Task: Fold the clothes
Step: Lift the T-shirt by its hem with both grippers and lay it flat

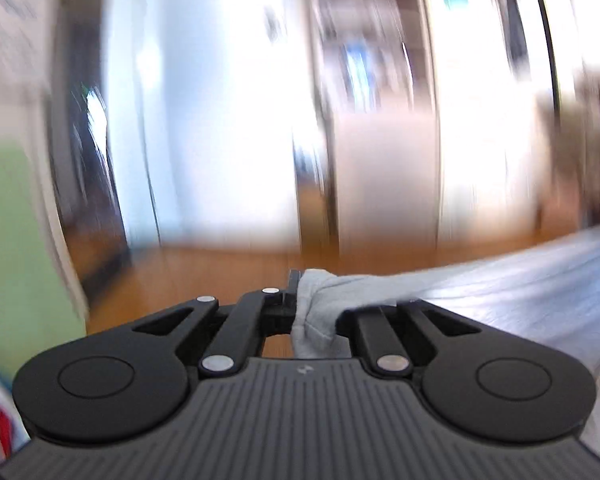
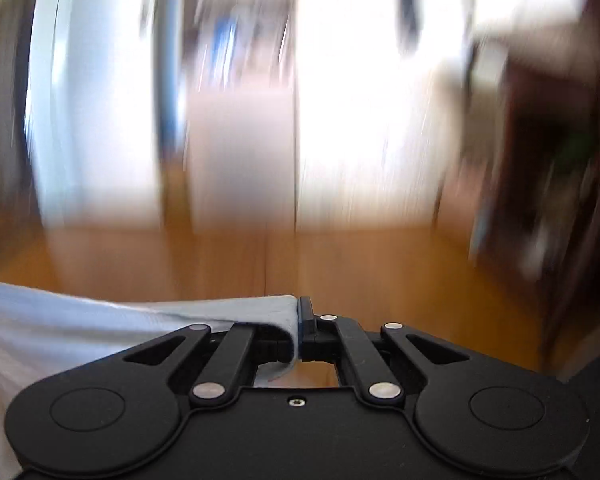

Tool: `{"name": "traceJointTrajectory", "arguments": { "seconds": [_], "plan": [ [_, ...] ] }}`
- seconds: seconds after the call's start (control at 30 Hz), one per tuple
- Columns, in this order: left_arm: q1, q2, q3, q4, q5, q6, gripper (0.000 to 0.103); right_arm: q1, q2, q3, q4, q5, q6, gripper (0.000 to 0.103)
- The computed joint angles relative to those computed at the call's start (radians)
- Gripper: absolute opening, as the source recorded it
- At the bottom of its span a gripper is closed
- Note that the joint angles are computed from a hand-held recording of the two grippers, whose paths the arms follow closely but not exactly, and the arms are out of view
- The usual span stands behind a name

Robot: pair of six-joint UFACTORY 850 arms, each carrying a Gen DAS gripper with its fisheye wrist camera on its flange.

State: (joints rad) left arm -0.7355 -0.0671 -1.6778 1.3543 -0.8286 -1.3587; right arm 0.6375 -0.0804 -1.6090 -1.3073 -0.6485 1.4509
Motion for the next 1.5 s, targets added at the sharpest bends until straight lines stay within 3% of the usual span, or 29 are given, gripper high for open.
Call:
{"name": "traceJointTrajectory", "arguments": {
  "seconds": [0.07,0.13,0.2,0.27,0.33,0.43,0.47,0.57,0.67,0.73,0.83,0.9,1.0,1.1,1.27,1.4,1.5],
  "plan": [
    [-0.041,-0.012,-0.082,0.117,-0.050,0.025,0.005,0.035,-0.013,-0.113,-0.179,-0.036,0.099,0.000],
    [-0.090,-0.001,-0.100,0.251,-0.107,0.047,0.005,0.075,0.001,-0.143,-0.348,-0.078,0.187,0.000],
    [-0.137,0.061,-0.043,0.300,-0.113,0.028,0.007,0.110,0.058,-0.084,-0.491,-0.117,0.308,0.000],
    [-0.178,0.147,0.054,0.248,-0.099,0.017,0.007,0.134,0.137,0.021,-0.557,-0.122,0.410,0.000],
    [-0.210,0.242,0.186,0.166,-0.106,-0.023,0.008,0.149,0.211,0.135,-0.518,-0.100,0.415,0.000],
    [-0.181,0.380,0.436,-0.011,0.033,-0.097,0.008,0.149,0.319,0.350,-0.404,-0.056,0.425,0.001],
    [-0.190,0.402,0.513,-0.034,0.035,-0.112,0.007,0.142,0.356,0.436,-0.377,-0.033,0.468,0.001],
    [-0.226,0.413,0.703,-0.102,0.016,-0.139,0.002,0.149,0.403,0.647,-0.252,-0.009,0.488,0.001],
    [-0.170,0.375,0.827,-0.263,0.146,-0.192,0.002,0.151,0.370,0.787,-0.134,0.014,0.497,0.000],
    [-0.139,0.325,0.879,-0.313,0.184,-0.191,0.002,0.139,0.339,0.844,-0.061,0.039,0.488,0.000],
    [-0.114,0.274,0.915,-0.397,0.211,-0.203,0.002,0.107,0.306,0.873,0.009,0.086,0.451,0.000],
    [-0.126,0.291,0.931,-0.364,0.216,-0.280,0.002,0.117,0.306,0.868,0.013,0.071,0.406,0.000],
    [-0.224,0.337,0.927,-0.209,0.066,-0.428,0.002,0.149,0.386,0.861,-0.027,0.052,0.396,0.000],
    [-0.304,0.388,0.966,-0.182,-0.036,-0.606,0.002,0.212,0.460,0.906,-0.087,0.015,0.469,0.001],
    [-0.225,0.370,1.041,-0.361,0.143,-0.650,0.002,0.211,0.392,0.969,0.115,0.072,0.265,0.006],
    [-0.231,0.381,1.062,-0.345,0.168,-0.723,0.002,0.240,0.373,0.980,0.084,0.032,0.305,0.005],
    [-0.205,0.411,1.066,-0.380,0.185,-0.669,0.002,0.221,0.415,0.980,0.093,0.066,0.350,0.005]
  ]
}}
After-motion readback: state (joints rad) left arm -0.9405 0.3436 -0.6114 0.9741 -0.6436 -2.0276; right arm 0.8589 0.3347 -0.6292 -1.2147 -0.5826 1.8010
